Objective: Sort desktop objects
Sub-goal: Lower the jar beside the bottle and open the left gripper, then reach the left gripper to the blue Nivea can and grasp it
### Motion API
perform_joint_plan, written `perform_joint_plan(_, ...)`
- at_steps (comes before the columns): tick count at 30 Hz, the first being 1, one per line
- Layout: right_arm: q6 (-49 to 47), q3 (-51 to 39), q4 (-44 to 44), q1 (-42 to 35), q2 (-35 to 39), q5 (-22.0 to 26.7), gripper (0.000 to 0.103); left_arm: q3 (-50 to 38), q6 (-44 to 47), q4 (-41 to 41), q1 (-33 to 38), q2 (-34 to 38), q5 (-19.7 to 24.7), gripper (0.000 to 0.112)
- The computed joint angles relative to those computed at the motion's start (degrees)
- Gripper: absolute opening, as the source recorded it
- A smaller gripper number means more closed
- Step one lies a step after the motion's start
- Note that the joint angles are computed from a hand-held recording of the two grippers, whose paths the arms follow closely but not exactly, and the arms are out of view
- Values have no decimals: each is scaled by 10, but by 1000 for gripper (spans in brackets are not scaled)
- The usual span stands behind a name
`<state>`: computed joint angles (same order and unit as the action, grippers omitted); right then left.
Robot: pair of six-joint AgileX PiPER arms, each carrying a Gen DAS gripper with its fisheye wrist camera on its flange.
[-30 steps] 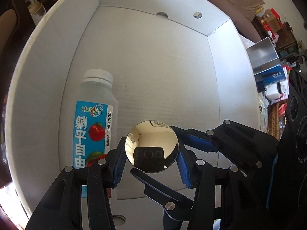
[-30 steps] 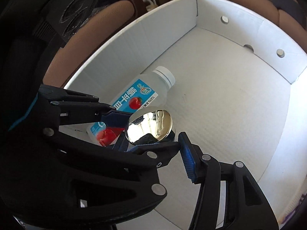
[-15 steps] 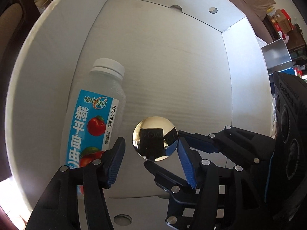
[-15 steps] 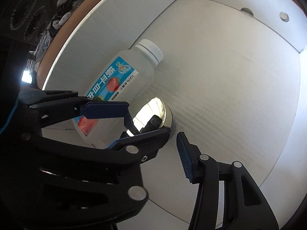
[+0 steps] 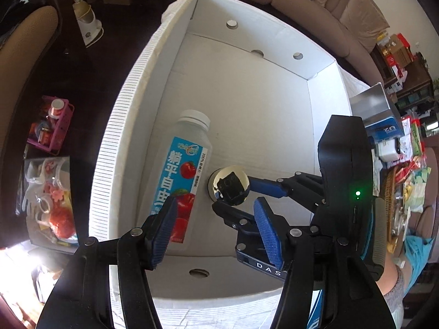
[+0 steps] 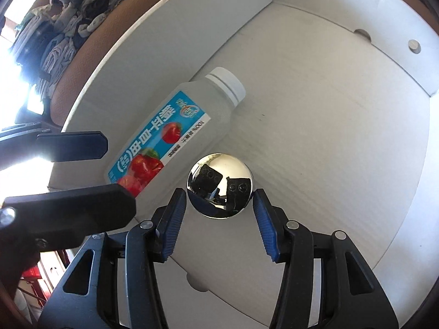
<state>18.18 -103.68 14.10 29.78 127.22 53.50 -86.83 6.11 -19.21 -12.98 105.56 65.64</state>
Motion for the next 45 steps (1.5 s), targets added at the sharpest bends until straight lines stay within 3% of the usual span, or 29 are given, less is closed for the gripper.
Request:
perform_joint_plan(5,8,-37,0,16,13,25,49,18,27,-21,42,-12,-4,63)
perform_joint_plan(8,27,3,-13,18,-18,21,48,30,28,-24,39,-23,-7,63)
perform_joint_plan(14,49,215,-47,10,-208,-59,48,58,19,-39,-4,-63,-35,70)
perform_joint_plan(21,128,376,-136,-11,-427,-40,61,69,-53,-2,-132,-92,-87,87)
perform_joint_plan(26,101,474,-132,-108,-578,-11,74,32,-129,30,-245,-68,-113,91)
perform_joint_plan(30,-43,530,-56,-290,-676,35,75,-28,-195,79,-336,-20,-128,92)
perform_joint_plan(35,-230,555,43,-507,-709,69,75,-134,-312,216,-436,71,-121,93)
perform_joint_plan(38,-299,559,79,-584,-694,62,75,-191,-369,272,-464,128,-113,93)
perform_joint_plan(45,-359,573,118,-590,-586,-39,75,-306,-469,305,-475,253,-107,94)
